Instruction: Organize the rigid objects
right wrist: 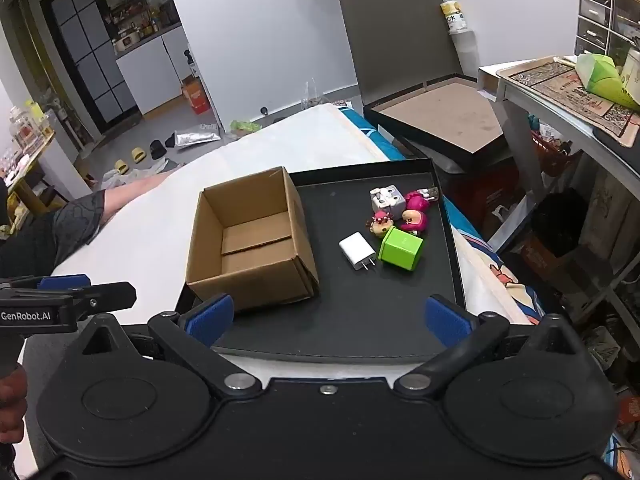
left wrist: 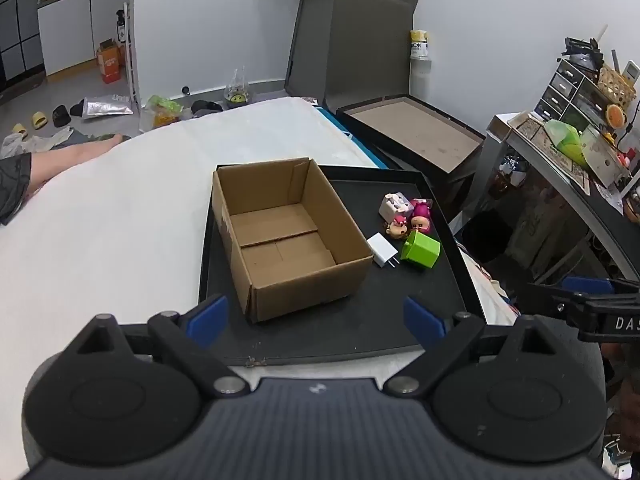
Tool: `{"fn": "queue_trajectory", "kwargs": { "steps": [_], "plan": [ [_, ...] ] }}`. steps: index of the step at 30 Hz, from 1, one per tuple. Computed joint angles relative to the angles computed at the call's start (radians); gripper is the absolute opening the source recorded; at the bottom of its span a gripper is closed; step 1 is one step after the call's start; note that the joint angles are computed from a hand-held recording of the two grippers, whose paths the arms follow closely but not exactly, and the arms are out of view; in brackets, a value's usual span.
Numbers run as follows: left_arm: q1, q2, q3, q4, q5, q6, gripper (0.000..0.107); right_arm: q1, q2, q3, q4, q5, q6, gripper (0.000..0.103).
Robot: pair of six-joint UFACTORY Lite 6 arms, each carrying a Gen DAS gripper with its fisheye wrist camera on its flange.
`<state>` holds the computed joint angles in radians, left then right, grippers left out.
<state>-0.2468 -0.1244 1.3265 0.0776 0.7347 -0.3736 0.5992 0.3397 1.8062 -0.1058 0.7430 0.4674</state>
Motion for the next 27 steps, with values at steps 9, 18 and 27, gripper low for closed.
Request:
{"fn": "queue_trajectory", "kwargs": {
  "steps": [9, 18, 27],
  "plan": [
    [0.021, 0.015, 0.042, -0.041, 0.04, 0.045, 0.094, 0.016, 0.011, 0.012, -0.048, 0.01, 0.045, 0.103],
    [0.006, -0.003, 0.025, -0.029, 0.02, 0.045, 0.094, 0.01, -0.007, -0.005, -0.072, 0.002, 0.076, 0.103],
    [-0.007, -0.031, 0.02, -0.014, 0.024, 0.022, 0.094, 0.012, -0.051, -0.042, -0.104, -0.022, 0.1, 0.103]
  ]
}}
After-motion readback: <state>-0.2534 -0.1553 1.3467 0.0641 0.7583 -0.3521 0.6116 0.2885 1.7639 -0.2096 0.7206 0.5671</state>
